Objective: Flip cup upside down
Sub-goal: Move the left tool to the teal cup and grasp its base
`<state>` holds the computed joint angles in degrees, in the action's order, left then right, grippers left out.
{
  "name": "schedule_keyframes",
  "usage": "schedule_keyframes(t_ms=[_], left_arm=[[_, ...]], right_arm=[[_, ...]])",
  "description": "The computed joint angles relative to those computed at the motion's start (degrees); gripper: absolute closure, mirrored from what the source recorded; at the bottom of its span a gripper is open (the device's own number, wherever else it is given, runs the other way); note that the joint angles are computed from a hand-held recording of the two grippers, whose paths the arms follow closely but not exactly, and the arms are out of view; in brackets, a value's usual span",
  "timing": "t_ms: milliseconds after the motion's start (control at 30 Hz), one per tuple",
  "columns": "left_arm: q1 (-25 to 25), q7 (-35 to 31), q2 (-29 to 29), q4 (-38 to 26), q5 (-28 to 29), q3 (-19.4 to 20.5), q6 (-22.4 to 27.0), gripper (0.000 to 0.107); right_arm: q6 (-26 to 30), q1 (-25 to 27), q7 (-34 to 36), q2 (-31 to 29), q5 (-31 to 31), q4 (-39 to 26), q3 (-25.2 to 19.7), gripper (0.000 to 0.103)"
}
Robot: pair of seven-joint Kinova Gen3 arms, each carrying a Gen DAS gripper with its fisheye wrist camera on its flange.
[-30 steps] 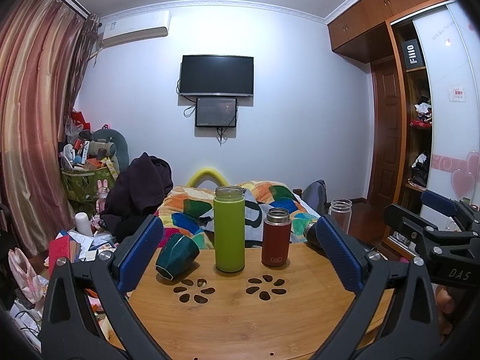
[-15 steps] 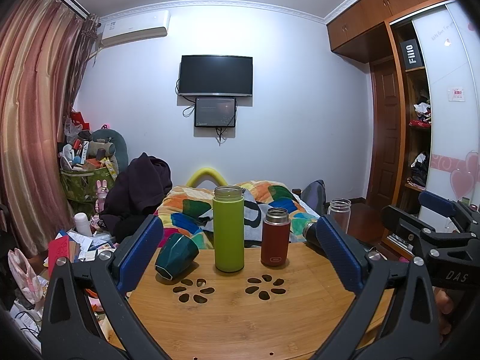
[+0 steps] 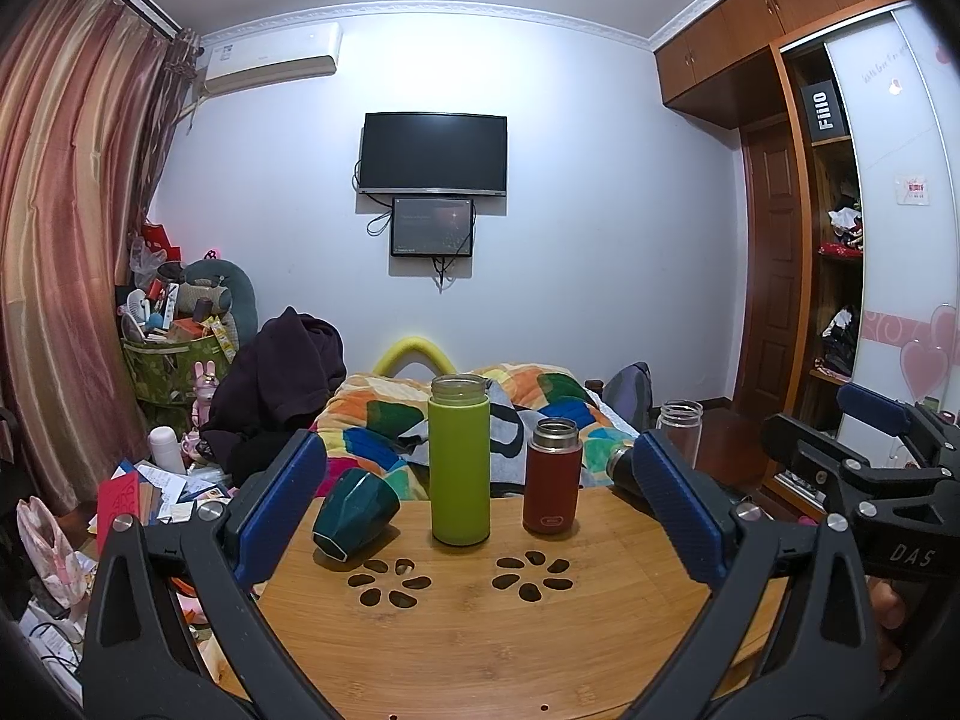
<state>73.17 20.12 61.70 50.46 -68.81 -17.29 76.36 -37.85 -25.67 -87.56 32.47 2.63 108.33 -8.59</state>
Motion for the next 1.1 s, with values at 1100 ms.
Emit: schedule_keyframes(t_ms=[1100], left_arm=[[-31.6,-23.4,-7.3,10.9,18.2,18.2,-20.2,0.004]], right_arm=[[12.5,1.3,-1.1,5.3,0.0,-9.7,1.0,0.000]])
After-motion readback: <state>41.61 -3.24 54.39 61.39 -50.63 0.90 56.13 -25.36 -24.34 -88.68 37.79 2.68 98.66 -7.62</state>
